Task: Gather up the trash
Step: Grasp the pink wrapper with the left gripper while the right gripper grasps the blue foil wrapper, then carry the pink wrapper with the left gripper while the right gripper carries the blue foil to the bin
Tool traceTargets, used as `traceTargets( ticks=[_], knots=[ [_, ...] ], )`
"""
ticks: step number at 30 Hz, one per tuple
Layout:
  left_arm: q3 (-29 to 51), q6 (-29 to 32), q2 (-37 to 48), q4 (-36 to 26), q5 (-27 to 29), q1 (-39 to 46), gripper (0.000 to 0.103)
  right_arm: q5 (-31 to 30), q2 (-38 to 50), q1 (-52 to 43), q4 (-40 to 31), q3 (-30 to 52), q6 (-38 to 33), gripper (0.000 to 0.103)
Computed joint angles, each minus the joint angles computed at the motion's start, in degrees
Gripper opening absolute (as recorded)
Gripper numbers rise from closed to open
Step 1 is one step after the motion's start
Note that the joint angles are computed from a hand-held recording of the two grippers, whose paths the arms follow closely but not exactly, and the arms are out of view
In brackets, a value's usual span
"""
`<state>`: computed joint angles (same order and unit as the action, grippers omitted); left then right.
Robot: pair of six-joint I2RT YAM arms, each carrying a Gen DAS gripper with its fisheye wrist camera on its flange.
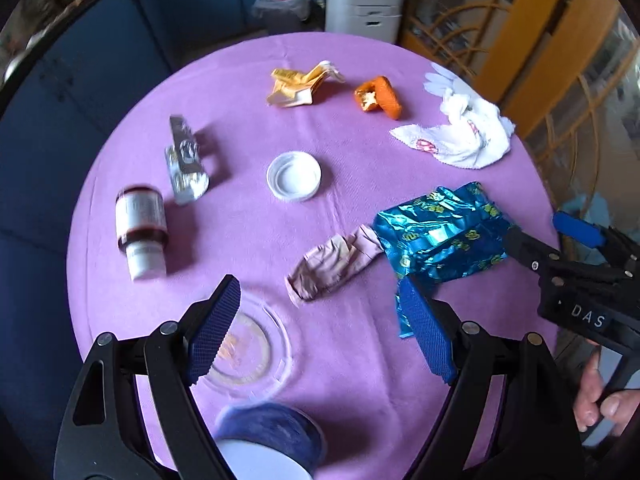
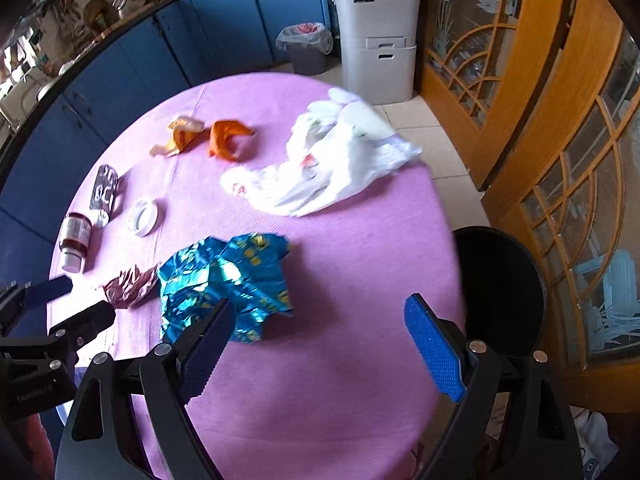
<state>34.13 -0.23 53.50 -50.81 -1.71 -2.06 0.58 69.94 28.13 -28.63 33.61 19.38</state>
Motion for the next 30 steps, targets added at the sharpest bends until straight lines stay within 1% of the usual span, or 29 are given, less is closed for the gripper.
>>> traceTargets(
  ticks=[1,2,3,7,11,12,14,15,16,17,18,19,20,21,22,23,24,25,26,28,30],
  knots=[
    [0.0,1.7,0.8,0.7,0.6,0.4,0.075,0.0,0.5,0.4,0.1,0.1,0.5,0.084],
    [0.0,3.9,1.7,1.3,2.1,1.3,0.069,0.1,1.0,0.7,0.1,0.1,1.0,0.084],
    [0.2,6.1,3.4,1.7,3.0,2.1,0.066,0.4,1.7,1.4,0.2,0.3,1.7,0.084],
    [-0.4,11.9,8.2,3.3,5.8,5.6,0.066,1.1,3.9,3.4,0.3,1.4,3.9,0.084],
    [-1.5,16.9,12.4,6.5,8.0,9.2,0.065,1.8,7.3,4.9,1.0,2.9,4.8,0.084],
    [-1.7,18.0,13.9,7.4,8.5,10.0,0.063,1.4,8.7,5.0,1.4,3.3,4.9,0.084],
    [-2.2,19.1,13.4,8.4,8.4,10.3,0.062,1.0,10.8,5.2,2.0,4.1,5.0,0.084],
    [-2.2,19.5,13.3,8.6,8.2,10.3,0.061,2.6,11.3,6.3,2.3,4.5,5.3,0.084],
    [-2.3,19.7,13.4,8.9,8.1,10.4,0.059,2.6,11.7,6.7,2.5,4.9,5.0,0.084],
    [-2.3,19.9,13.3,9.1,8.2,10.8,0.057,2.4,12.2,7.0,2.7,5.1,4.8,0.084],
    [-2.3,20.1,13.1,9.2,8.5,11.5,0.051,3.0,12.5,7.6,2.6,5.4,4.8,0.083],
    [-2.2,20.3,13.1,9.3,8.6,12.2,0.046,4.2,12.5,8.6,2.9,5.5,5.0,0.076],
    [-2.1,20.3,13.1,9.4,8.2,12.7,0.039,4.6,12.5,9.3,3.0,5.7,4.7,0.067],
    [-1.9,20.4,13.2,9.1,8.3,13.2,0.036,5.8,12.8,10.5,2.6,6.3,4.5,0.049],
    [-1.5,21.2,13.4,8.8,8.9,14.6,0.034,6.4,12.4,11.1,2.6,6.2,4.2,0.028],
    [-1.3,21.4,13.5,8.7,9.4,15.6,0.032,6.9,12.0,11.8,2.6,6.3,4.0,0.019],
    [-1.2,21.6,13.7,8.6,9.7,16.2,0.031,7.4,11.3,12.4,2.8,6.2,3.7,0.009],
    [-1.1,21.9,13.8,8.4,10.0,16.9,0.031,7.7,10.5,12.7,3.1,5.9,3.2,0.004],
    [-0.9,21.6,14.0,8.4,10.0,17.2,0.03,8.1,9.8,13.1,3.2,5.7,3.0,0.003],
    [-0.8,21.5,13.7,8.2,9.9,18.7,0.029,8.8,7.8,13.7,3.1,5.1,2.9,0.002],
    [-0.8,20.5,12.8,7.8,9.9,19.2,0.029,8.3,6.5,13.2,2.8,4.7,2.6,0.001]
  ],
)
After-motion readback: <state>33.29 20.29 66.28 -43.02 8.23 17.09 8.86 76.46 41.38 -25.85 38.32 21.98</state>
